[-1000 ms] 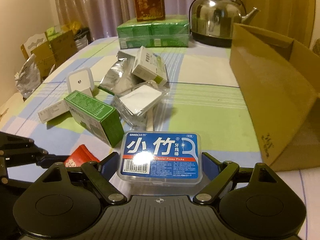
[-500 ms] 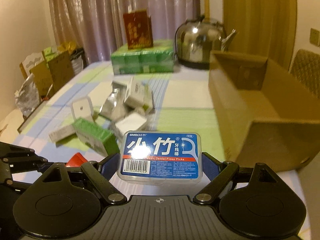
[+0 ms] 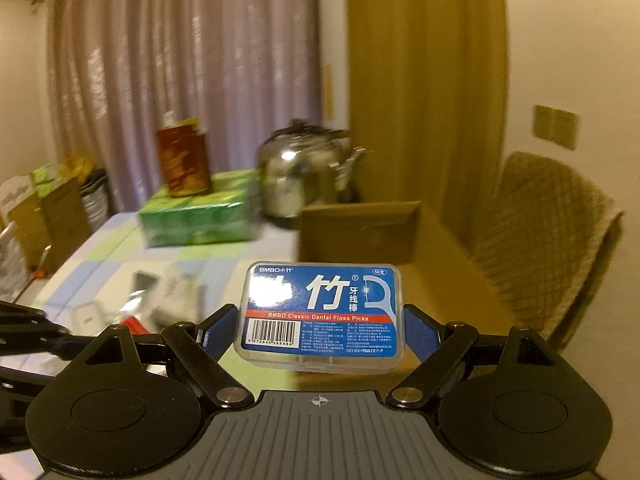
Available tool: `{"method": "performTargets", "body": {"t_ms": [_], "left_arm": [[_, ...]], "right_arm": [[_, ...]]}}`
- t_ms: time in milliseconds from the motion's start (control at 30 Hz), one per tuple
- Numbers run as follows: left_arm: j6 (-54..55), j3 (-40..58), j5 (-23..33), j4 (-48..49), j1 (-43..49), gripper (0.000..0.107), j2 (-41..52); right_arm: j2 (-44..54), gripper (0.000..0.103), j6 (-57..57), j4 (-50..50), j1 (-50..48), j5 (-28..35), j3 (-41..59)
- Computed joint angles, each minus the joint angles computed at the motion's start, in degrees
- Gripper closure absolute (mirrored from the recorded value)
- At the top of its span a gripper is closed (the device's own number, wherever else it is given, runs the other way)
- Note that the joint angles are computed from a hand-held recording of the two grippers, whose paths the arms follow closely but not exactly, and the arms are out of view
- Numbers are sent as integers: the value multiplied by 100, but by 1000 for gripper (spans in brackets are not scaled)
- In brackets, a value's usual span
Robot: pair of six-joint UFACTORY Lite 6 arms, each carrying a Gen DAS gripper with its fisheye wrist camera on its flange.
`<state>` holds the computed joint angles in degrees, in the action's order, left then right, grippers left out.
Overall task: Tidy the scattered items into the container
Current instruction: 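Carry the candy packet and floss-pick box over the cardboard box with both tools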
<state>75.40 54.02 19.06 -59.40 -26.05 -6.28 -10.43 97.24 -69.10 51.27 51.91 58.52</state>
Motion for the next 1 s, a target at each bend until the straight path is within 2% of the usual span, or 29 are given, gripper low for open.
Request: {"method": "performTargets", "body": {"t_ms": [267, 433, 633, 1000], "left_arm": [[-1520, 2394, -164, 1210, -1162, 85, 1811], [-2631, 4321, 140, 2260, -1491, 85, 3308], [-3523, 6280, 713, 3277, -1668, 85, 4812], [-3834, 8077, 1451, 4085, -1803, 85, 6295]], "right_arm": [[-358, 19, -1533, 568, -2243, -1492, -263], [-139, 19, -2000, 694, -3094, -2177, -315], [50, 19, -1730, 339, -3495, -2578, -495], [170, 19, -1454, -22, -3750, -2934, -631]]}}
